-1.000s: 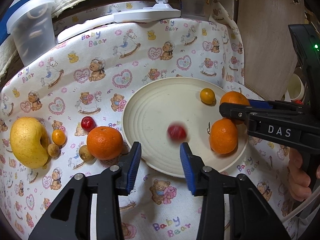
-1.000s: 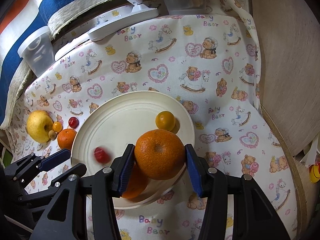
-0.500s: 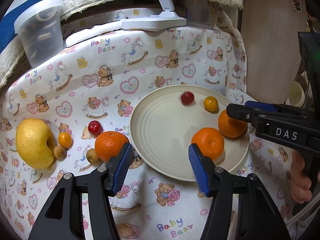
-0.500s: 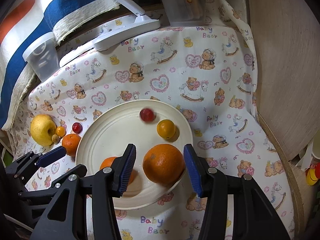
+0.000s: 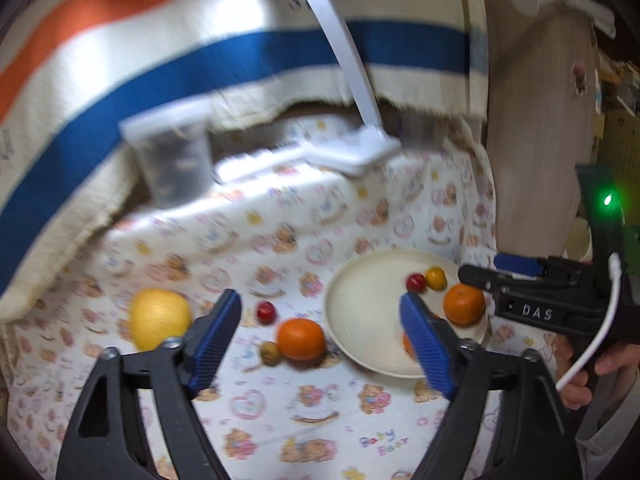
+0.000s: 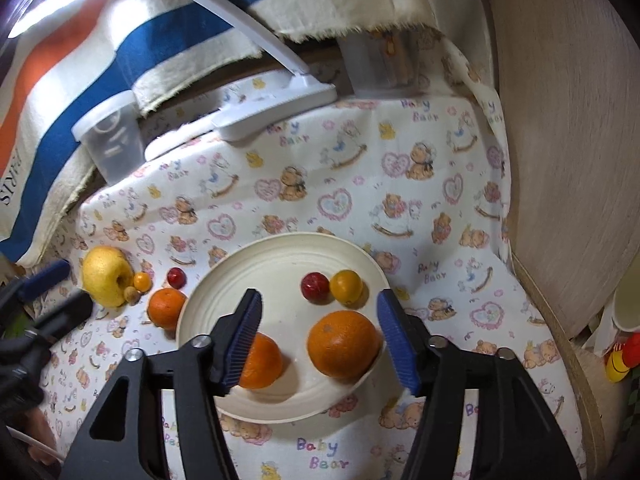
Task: Organize fruits
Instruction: 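Withdraw both tools away from the plate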
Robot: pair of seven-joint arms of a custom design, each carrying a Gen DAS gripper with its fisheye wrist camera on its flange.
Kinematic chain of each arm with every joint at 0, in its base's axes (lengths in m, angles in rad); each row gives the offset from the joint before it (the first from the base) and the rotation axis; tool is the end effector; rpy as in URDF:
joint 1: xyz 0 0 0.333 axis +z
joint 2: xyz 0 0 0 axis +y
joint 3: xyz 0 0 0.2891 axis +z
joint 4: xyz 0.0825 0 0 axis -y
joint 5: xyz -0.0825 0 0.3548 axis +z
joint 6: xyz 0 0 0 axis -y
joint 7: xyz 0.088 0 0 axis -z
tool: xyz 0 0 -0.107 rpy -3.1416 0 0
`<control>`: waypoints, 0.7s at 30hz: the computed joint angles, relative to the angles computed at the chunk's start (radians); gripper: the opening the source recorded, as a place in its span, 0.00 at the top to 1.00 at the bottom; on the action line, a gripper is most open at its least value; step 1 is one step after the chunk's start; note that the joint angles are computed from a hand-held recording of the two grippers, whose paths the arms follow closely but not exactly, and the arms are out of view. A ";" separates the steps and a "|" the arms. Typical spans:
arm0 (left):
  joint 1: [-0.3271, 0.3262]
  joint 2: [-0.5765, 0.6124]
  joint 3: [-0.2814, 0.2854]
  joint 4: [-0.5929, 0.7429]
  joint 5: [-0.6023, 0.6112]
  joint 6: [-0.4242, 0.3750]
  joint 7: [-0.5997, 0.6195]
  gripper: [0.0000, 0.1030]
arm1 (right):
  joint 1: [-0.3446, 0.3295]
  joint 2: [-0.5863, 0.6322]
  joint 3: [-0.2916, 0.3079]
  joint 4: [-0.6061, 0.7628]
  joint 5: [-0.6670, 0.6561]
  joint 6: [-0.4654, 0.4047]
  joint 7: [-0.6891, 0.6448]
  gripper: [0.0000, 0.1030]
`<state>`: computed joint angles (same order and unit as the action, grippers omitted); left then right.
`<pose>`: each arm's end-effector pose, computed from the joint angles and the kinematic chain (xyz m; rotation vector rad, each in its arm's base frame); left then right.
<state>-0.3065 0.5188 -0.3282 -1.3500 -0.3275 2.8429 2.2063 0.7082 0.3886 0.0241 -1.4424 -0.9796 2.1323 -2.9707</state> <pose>0.6173 -0.3560 0.5390 -0.8206 2.2764 -1.2643 0.5248 0.4194 0.5001 -1.1153 2.0871 -0.8642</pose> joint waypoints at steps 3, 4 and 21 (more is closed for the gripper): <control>0.058 -0.044 -0.051 -0.069 -0.065 0.070 0.069 0.04 | 0.009 0.011 -0.002 0.018 -0.016 -0.001 -0.011 0.36; 0.089 -0.061 -0.082 -0.100 -0.101 0.102 0.113 0.04 | 0.012 0.014 -0.003 0.022 -0.021 -0.001 -0.012 0.35; 0.205 -0.084 -0.171 -0.207 -0.297 0.260 0.304 0.00 | 0.035 0.040 -0.016 0.050 -0.050 -0.010 0.011 0.17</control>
<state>-0.1015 0.4351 -0.4997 -1.5570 -0.6243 3.1028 2.5101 0.7433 0.4288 0.0080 -1.3920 -1.0296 2.1225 -2.9602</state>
